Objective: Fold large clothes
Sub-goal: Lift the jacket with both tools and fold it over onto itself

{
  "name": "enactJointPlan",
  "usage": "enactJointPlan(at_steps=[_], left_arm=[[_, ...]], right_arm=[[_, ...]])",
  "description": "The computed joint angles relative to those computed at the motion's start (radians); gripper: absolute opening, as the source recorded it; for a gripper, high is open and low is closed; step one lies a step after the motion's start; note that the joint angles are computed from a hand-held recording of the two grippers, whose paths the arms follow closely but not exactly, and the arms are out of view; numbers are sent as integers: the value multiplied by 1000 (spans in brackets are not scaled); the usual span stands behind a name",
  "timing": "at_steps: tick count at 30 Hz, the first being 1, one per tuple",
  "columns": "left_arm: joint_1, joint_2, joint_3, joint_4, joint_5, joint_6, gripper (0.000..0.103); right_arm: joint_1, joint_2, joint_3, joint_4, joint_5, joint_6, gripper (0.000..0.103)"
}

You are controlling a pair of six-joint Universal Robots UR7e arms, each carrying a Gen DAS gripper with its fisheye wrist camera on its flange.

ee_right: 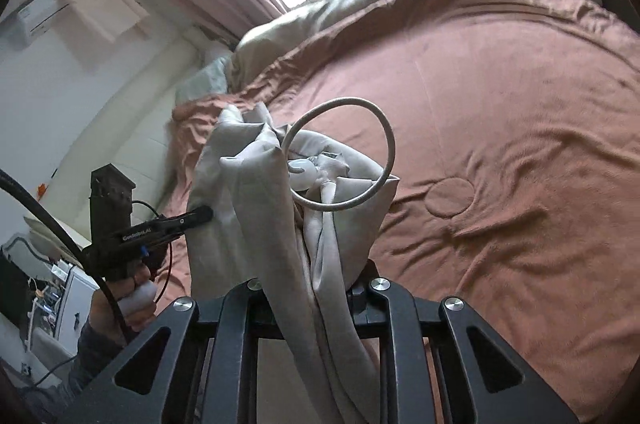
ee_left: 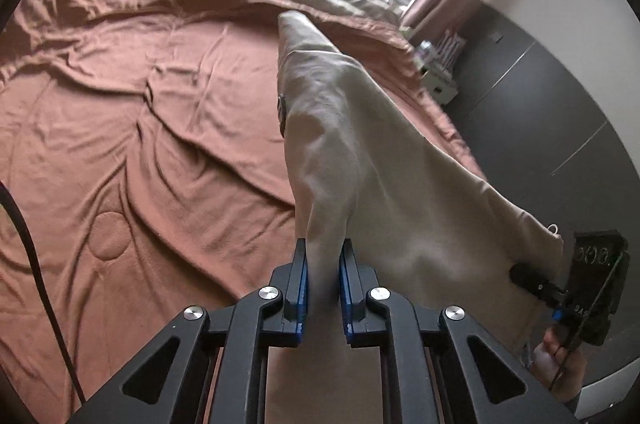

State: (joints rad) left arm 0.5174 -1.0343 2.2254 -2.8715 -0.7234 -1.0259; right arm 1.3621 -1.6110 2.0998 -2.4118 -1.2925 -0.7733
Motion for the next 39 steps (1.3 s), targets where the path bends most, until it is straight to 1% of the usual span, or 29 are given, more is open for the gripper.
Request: enactJointPlan(at_steps=[3, 4, 7, 9, 10, 12, 13, 14, 18, 24, 25, 26, 28, 30, 32, 33, 35, 37, 39], left_arm=[[-69, -18, 5, 12, 31, -16, 13], [-89, -20, 4, 12, 39, -11, 13], [-149, -16, -7, 5, 58, -6, 13], [-183, -2, -27, 3, 69, -7, 12], [-198, 9, -45, 16, 82, -16, 12], [-217, 36, -77, 15, 95, -8, 12], [-222, 60, -100, 1, 101, 15, 12], [-224, 87, -127, -14, 102, 40, 12], [-215, 186, -245, -66, 62, 121, 11], [-190, 350, -454, -116, -25, 232, 9], [-187, 375, -489, -115, -36, 245, 9], [-184, 404, -529, -112, -48, 258, 9], [-177, 464, -612, -108, -74, 282, 9], [-172, 513, -681, -102, -93, 302, 8], [-166, 570, -764, -87, -116, 322, 8], [-162, 594, -798, -80, -127, 330, 8], [-154, 643, -874, -57, -153, 340, 8], [-142, 691, -947, -36, -176, 351, 8], [-137, 724, -1002, -6, -207, 362, 8]], right_arm=[[-22, -92, 62, -1, 44, -44, 14], [-47, -140, 82, 16, 74, -75, 14], [-111, -239, 111, 69, 142, -131, 14], [-166, -314, 119, 128, 189, -181, 14], [-182, -338, 122, 139, 205, -195, 14], [-247, -403, 115, 206, 248, -260, 14], [-273, -429, 110, 232, 266, -283, 14], [-301, -457, 100, 261, 285, -305, 14], [-374, -539, 82, 306, 341, -354, 14], [-481, -601, 25, 353, 410, -381, 14], [-512, -610, 9, 373, 429, -398, 14], [-511, -607, 4, 355, 429, -385, 14], [-558, -628, -9, 373, 455, -404, 14], [-583, -633, -19, 356, 466, -381, 14], [-632, -656, -27, 381, 494, -401, 13], [-631, -654, -26, 354, 490, -382, 13], [-668, -658, -38, 360, 506, -382, 13], [-685, -670, -37, 354, 509, -370, 13], [-678, -700, -17, 331, 493, -337, 13]])
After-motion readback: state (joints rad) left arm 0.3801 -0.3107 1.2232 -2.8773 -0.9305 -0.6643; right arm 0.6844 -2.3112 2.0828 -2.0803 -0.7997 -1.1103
